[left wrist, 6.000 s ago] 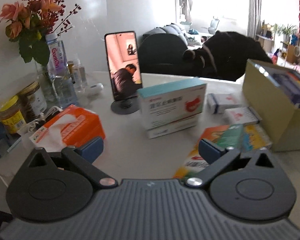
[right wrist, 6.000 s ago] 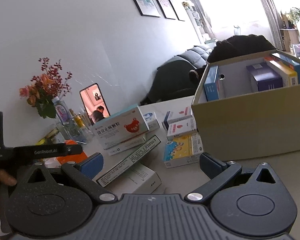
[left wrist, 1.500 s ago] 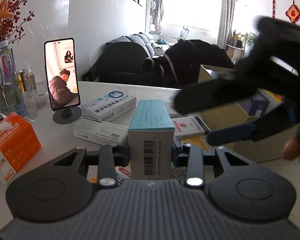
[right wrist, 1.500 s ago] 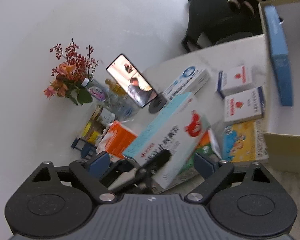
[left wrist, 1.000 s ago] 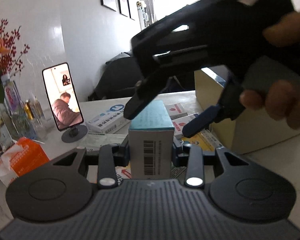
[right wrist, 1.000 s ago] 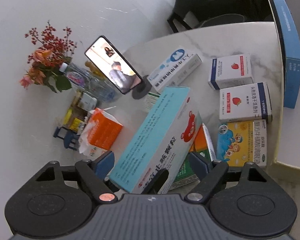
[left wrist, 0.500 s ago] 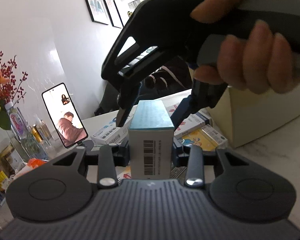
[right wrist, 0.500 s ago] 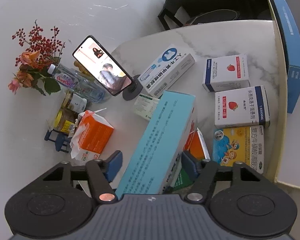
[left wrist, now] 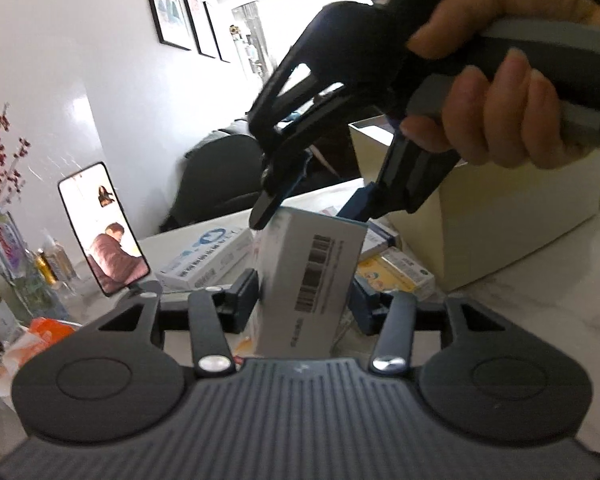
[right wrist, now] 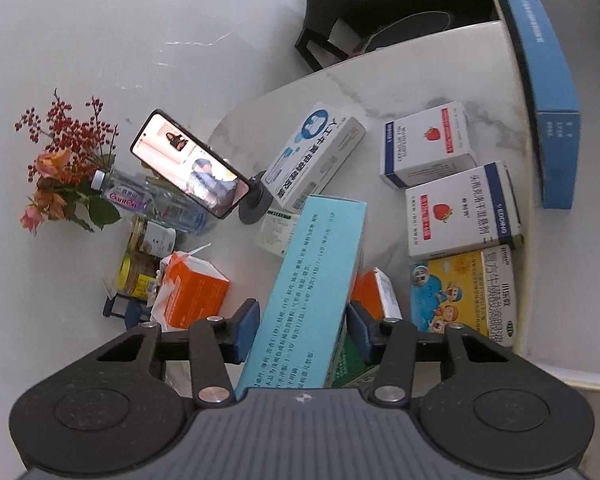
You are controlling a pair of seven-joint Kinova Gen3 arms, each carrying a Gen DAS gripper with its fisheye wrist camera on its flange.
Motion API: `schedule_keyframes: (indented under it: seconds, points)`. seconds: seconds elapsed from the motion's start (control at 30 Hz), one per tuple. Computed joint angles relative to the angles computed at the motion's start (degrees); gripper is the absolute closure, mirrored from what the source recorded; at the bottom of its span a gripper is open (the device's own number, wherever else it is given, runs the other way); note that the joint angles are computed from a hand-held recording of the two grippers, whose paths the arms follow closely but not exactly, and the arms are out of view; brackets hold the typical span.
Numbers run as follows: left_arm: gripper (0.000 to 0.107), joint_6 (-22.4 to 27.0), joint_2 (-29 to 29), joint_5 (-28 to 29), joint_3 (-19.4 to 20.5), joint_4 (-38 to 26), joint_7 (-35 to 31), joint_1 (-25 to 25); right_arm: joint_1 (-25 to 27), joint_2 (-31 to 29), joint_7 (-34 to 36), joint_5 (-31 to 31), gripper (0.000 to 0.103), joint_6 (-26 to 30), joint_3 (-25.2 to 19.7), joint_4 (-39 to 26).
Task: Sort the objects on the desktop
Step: 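Grasp the teal box with the right gripper while the left gripper holds it, then open the left gripper while the right gripper pulls the teal box away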
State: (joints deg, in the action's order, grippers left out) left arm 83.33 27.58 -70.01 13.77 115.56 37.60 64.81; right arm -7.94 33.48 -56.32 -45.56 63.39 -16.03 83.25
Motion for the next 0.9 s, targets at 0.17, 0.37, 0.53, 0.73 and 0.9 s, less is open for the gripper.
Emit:
schedule_keyframes:
  seconds: [0.17,0.37,0.53,0.73,0.9]
  points:
    - [0.048,-5.68,-4.8,-3.02,1.44,6.14,6.54,-0.75,0.61,0.08,1.5,-0.38,0.055,0.55,-0.22,0.12]
    - [0.041,-10.73,-10.0,-6.89,4.2,12.84,18.61,-2.79,0.41,-0.55,2.8,-0.13,0.058,0.3,-0.15,0.41]
    - [0.038,-11.86,-11.92,-8.75,6.08,15.31,24.07,-4.01,0.45,-2.11,5.58,-0.65,0.062,-0.75,-0.42,1.79]
    - [0.034,-9.49,-12.1,-9.21,7.3,15.4,25.52,-3.73,0.07,-4.04,7.35,-0.78,0.062,-2.82,0.08,3.37]
    - [0.031,-9.37,-12.58,-9.83,7.53,16.04,27.74,-4.24,1.5,-4.79,8.61,-2.55,0.062,-2.51,0.24,3.61]
